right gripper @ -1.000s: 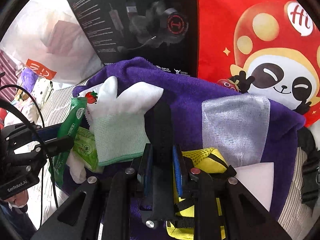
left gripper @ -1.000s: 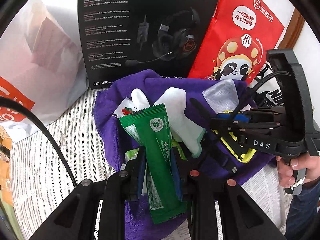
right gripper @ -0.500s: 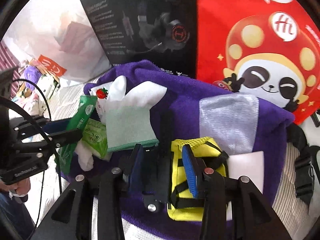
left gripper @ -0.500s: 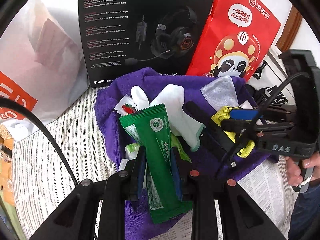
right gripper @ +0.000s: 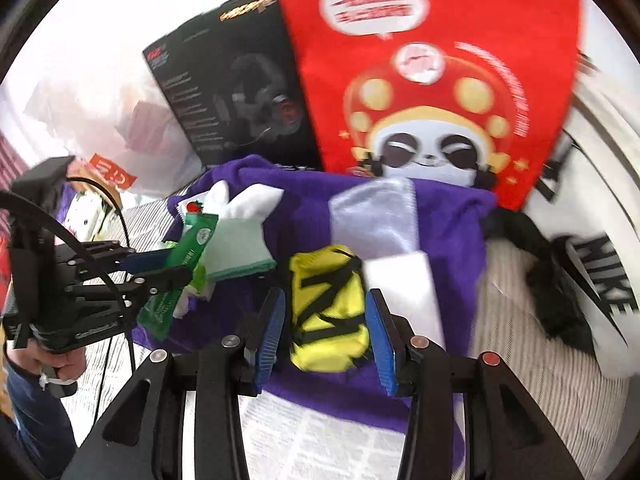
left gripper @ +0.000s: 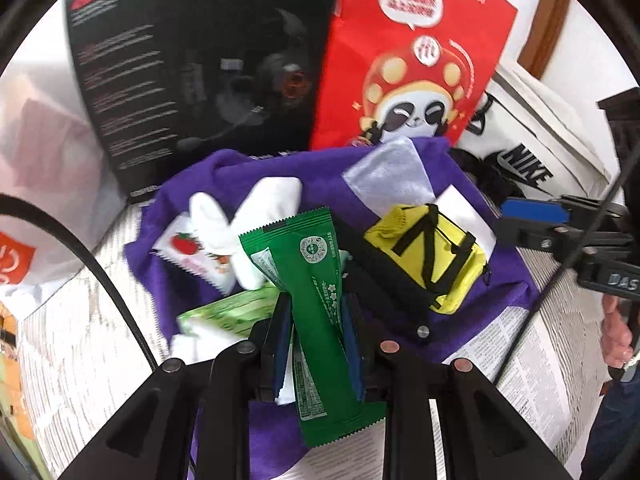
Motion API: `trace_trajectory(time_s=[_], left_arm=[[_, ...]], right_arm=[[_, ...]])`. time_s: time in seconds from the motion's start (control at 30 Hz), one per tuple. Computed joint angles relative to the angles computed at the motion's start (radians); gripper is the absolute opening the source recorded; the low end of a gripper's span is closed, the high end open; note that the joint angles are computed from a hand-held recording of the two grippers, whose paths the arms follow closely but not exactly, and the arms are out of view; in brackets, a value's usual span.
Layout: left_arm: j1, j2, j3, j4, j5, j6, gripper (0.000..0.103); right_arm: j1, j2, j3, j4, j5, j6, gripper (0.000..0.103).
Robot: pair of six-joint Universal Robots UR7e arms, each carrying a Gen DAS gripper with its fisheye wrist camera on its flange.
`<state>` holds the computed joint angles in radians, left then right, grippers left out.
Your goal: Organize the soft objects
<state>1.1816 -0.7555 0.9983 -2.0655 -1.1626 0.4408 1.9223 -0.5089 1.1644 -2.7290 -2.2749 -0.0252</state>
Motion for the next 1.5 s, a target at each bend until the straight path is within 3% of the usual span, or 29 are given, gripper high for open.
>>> trace_trajectory(time_s=[0.13,0.6,0.87,1.03,1.33,1.5], left_arm=[[0.004,0.038,-0.024,0.021,0.021,-0.015,0.024],[-0.005,0.055,0.034,-0.068,0.093,0.049,0.032],[-0.015,0.042,0.063,-0.062,0.121,0.036,0.045],[-0.035,0.018,0.112,-0.086,0.144,0.028,0.06],[-0.063,-0.068,0.21,-0.122,0.175,0.001,0.068],[-0.063,-0.141,0.268,-0.125,0.131,-0.043,0.078]], right_arm=[[-0.002,-0.046,0.091,-0.072,-0.02,0.024,0.043],[-0.006,-0.093,0.194,-0.109,-0.017,0.066,0.043],[-0.004,-0.12,0.249,-0.12,-0.018,0.093,0.048],[0.006,-0.134,0.278,-0.131,-0.02,0.109,0.048],[0.044,-0.139,0.3,-0.131,-0.03,0.132,0.052],[0.072,-0.118,0.28,-0.092,-0.092,0.152,0.054]])
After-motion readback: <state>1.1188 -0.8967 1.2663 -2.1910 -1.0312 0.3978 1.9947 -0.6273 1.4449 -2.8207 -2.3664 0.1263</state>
